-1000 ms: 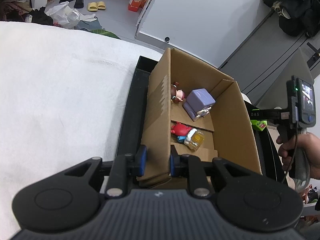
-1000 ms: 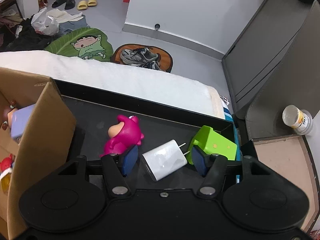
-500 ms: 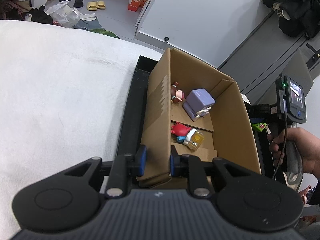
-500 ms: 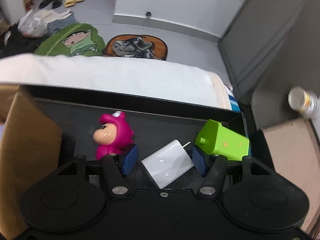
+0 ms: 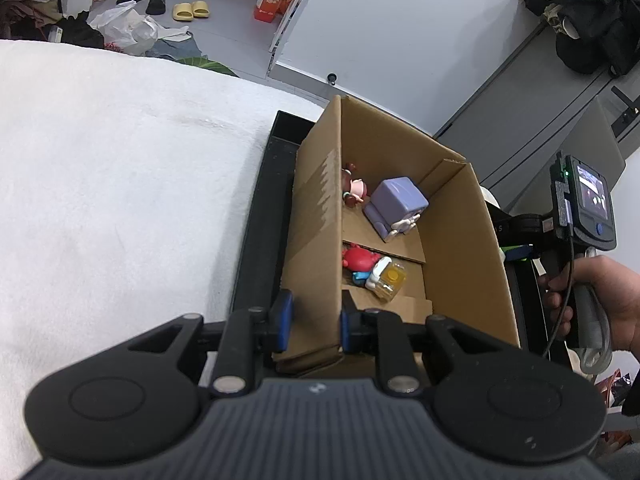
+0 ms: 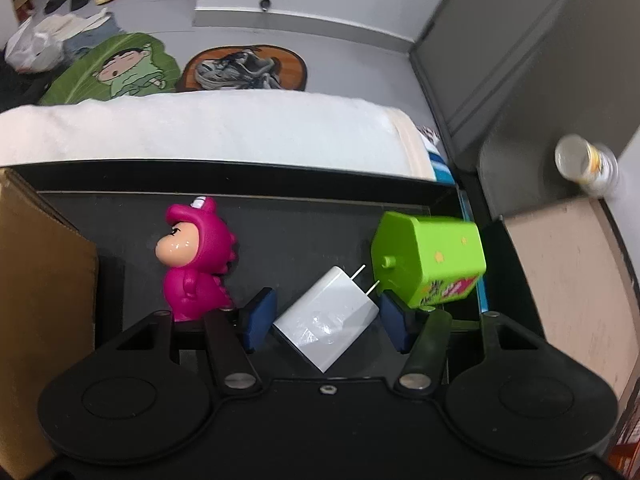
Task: Organize rigid objects
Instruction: 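Move the right tool back to the white charger plug on the tray, then grasp the white charger plug with the right tool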
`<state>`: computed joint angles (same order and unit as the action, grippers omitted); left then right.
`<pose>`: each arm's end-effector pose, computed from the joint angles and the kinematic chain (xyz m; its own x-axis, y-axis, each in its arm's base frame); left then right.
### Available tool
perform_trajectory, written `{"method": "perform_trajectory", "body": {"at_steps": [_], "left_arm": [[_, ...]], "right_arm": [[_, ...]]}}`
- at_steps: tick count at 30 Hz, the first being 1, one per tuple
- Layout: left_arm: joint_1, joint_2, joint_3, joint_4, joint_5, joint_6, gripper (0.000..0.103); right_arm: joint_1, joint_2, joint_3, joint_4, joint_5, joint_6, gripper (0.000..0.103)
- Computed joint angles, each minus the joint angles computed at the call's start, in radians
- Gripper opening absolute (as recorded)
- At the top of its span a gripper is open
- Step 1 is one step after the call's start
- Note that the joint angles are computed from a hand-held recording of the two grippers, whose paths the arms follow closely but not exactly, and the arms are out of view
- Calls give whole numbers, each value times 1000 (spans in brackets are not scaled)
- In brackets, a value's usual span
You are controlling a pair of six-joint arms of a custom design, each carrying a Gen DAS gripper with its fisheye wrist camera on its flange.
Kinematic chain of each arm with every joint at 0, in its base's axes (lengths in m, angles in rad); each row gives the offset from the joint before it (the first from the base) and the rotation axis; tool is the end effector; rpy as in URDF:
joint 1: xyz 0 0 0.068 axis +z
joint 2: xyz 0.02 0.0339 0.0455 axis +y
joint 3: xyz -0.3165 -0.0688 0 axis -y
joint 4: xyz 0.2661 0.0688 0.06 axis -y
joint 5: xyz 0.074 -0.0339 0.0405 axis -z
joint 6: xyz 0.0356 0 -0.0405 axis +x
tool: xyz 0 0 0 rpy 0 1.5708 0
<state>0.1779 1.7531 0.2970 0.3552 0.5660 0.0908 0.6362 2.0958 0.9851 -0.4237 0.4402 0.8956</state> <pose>0.2145 0.0192 0.0745 -0.8658 -0.0779 -0.4943 0.1688 0.8844 -0.4351 0.2941 0.1984 0.0695 -0.9123 0.2041 -0.3551 0.2993 0.9241 -0.2378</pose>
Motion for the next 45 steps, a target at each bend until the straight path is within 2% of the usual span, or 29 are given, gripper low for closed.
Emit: {"method": "perform_trajectory", "body": {"at_steps": [6,15,17,20,21,32,45], "left_arm": [[-1,0,-4,6,-3,3,21],[-2,1,-3,7,-4,1,21],[-2,0,-3,7,-4,1,21],[-2,0,-3,7,-5,2,21],[-2,1,-3,8,-5,3,21],[-2,-5,-3,3,-6,4,21],[2,-4,-4,3,-5,10,21]], "right_arm": [[13,3,-7,-25,2,85,60],[13,-21,-63,-12,8,143,58],[14,-32,-84,12,5,138,57],[3,-55,-118,69,-24,114,40],[2,-57,-120,70,-28,111,38],[56,-70,-124,41,-33,37,38],[124,-170,-187,18,-107,31,37]]}}
